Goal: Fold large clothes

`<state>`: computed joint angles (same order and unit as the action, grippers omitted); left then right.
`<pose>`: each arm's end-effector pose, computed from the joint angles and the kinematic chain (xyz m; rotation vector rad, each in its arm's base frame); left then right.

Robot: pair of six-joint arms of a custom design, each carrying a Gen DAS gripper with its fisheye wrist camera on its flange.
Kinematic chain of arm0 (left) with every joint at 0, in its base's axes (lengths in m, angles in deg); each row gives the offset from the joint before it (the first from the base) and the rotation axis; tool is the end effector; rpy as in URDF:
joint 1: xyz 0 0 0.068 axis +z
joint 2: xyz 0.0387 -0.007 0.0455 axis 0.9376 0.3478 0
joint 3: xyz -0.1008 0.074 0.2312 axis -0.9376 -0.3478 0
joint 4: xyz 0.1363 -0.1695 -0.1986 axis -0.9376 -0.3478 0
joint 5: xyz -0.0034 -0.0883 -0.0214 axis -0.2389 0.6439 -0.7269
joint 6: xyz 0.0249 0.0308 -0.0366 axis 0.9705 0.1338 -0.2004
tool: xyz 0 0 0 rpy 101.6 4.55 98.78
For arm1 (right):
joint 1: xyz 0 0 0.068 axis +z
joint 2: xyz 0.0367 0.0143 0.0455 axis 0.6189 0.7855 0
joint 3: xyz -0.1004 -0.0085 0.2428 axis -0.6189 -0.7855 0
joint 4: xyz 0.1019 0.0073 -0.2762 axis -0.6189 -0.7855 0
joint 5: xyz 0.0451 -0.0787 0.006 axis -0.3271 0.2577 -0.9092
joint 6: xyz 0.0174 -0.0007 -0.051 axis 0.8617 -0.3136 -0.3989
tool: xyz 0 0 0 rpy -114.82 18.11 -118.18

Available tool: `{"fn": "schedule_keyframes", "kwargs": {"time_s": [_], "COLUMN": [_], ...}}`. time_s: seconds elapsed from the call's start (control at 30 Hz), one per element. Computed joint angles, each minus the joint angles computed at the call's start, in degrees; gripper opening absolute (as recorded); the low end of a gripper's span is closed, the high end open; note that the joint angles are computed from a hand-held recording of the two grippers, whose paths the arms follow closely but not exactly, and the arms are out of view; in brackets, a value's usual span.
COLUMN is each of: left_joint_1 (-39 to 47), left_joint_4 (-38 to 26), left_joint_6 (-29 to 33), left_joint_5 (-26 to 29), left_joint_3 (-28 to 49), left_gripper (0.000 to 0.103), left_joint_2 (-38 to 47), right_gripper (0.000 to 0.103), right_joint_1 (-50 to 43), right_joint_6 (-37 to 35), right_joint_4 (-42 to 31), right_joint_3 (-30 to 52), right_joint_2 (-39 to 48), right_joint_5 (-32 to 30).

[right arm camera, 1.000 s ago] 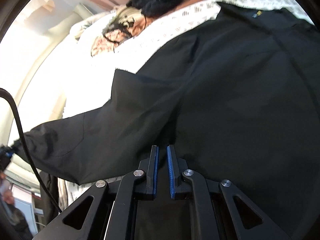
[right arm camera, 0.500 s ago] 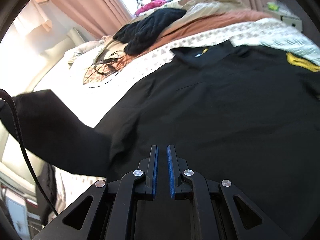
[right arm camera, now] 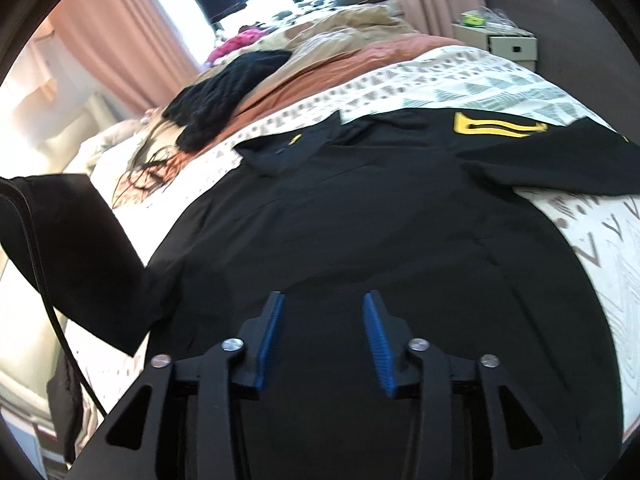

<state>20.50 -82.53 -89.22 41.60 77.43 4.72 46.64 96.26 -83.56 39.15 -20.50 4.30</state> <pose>0.1766 -0.1758 0.4069 -0.1525 2.3214 -0.1289 0.2111 0.0389 0.1593 0.1170 2.4444 0.4740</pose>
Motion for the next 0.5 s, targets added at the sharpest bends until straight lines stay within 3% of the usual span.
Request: {"fn": "schedule_keyframes", "kwargs": {"time_s": [0.13,0.5], "left_joint_1": [0.7,-2.0], "left_joint_4": [4.5,17.2], "left_joint_6": [2.0,7.0], "left_joint_5": [4.3,12.1], "left_joint_3": [2.7,14.8], "left_gripper": [0.014,0.014], "left_joint_2": [5.7,30.3], "right_gripper": [0.045,0.045], "right_joint_1": [-8.7,-30.2], "right_joint_6": [-3.7,-15.4], "right_joint_4": [-0.4,5.4], "right_joint_3": [-2.1,-2.0], "right_joint_2": [-2.3,9.7], "right_joint_5": [-5.2,-17.7]}}
